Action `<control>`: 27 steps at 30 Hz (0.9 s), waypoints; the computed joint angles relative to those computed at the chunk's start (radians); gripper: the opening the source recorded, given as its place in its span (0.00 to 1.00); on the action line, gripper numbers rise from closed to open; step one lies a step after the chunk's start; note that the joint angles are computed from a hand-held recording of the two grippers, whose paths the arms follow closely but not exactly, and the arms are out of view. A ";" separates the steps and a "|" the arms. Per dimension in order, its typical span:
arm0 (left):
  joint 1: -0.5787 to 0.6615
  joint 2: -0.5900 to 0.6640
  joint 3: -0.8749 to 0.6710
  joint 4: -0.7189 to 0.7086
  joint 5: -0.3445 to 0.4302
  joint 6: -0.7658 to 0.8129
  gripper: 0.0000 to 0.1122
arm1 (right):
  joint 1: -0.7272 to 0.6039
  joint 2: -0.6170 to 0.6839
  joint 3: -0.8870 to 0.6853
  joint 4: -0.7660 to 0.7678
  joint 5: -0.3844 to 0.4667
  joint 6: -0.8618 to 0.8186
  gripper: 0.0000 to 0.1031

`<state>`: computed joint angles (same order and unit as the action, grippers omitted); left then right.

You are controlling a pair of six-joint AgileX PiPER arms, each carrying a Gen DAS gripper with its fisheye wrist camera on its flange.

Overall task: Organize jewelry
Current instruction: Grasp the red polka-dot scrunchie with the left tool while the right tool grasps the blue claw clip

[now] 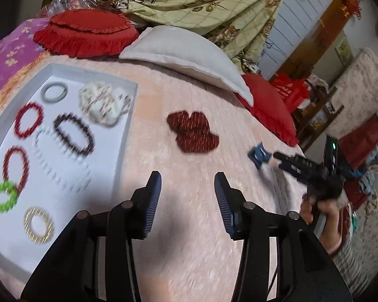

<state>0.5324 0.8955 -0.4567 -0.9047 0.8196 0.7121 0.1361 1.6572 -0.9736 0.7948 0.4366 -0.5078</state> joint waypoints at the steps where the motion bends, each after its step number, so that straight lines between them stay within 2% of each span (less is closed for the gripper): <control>1: -0.061 0.037 -0.020 0.014 -0.052 -0.048 0.41 | -0.011 0.014 -0.004 0.047 0.009 -0.039 0.57; 3: -0.194 0.170 -0.085 0.018 -0.159 -0.127 0.41 | -0.015 0.048 -0.019 0.111 0.019 -0.086 0.57; 6: -0.309 0.354 -0.187 0.038 -0.265 -0.204 0.41 | -0.016 0.085 -0.034 0.159 0.024 -0.146 0.57; 10: -0.359 0.551 -0.300 -0.005 -0.321 -0.201 0.41 | -0.022 0.111 -0.048 0.162 0.034 -0.158 0.57; 14: -0.401 0.687 -0.373 -0.011 -0.353 -0.216 0.41 | -0.031 0.147 -0.075 0.160 0.055 -0.144 0.52; 17: -0.433 0.735 -0.392 0.041 -0.380 -0.285 0.41 | -0.009 0.152 -0.081 0.102 0.027 -0.095 0.44; 18: -0.451 0.723 -0.377 0.039 -0.416 -0.286 0.41 | -0.008 0.152 -0.082 0.115 0.034 -0.111 0.41; 20: -0.459 0.728 -0.387 0.073 -0.405 -0.307 0.41 | -0.012 0.151 -0.078 0.155 0.046 -0.151 0.28; 23: -0.460 0.734 -0.410 0.148 -0.356 -0.349 0.06 | 0.013 0.130 -0.063 0.132 0.007 -0.130 0.21; 24: -0.448 0.725 -0.403 0.132 -0.336 -0.332 0.06 | 0.018 0.126 -0.060 0.137 0.004 -0.136 0.20; 27: -0.454 0.670 -0.364 0.172 -0.343 -0.361 0.06 | 0.022 0.109 -0.043 0.166 0.006 -0.160 0.15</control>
<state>0.0779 1.5657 -0.8203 -0.7330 0.4763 0.3511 0.1576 1.7658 -1.0169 0.9610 0.4430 -0.6679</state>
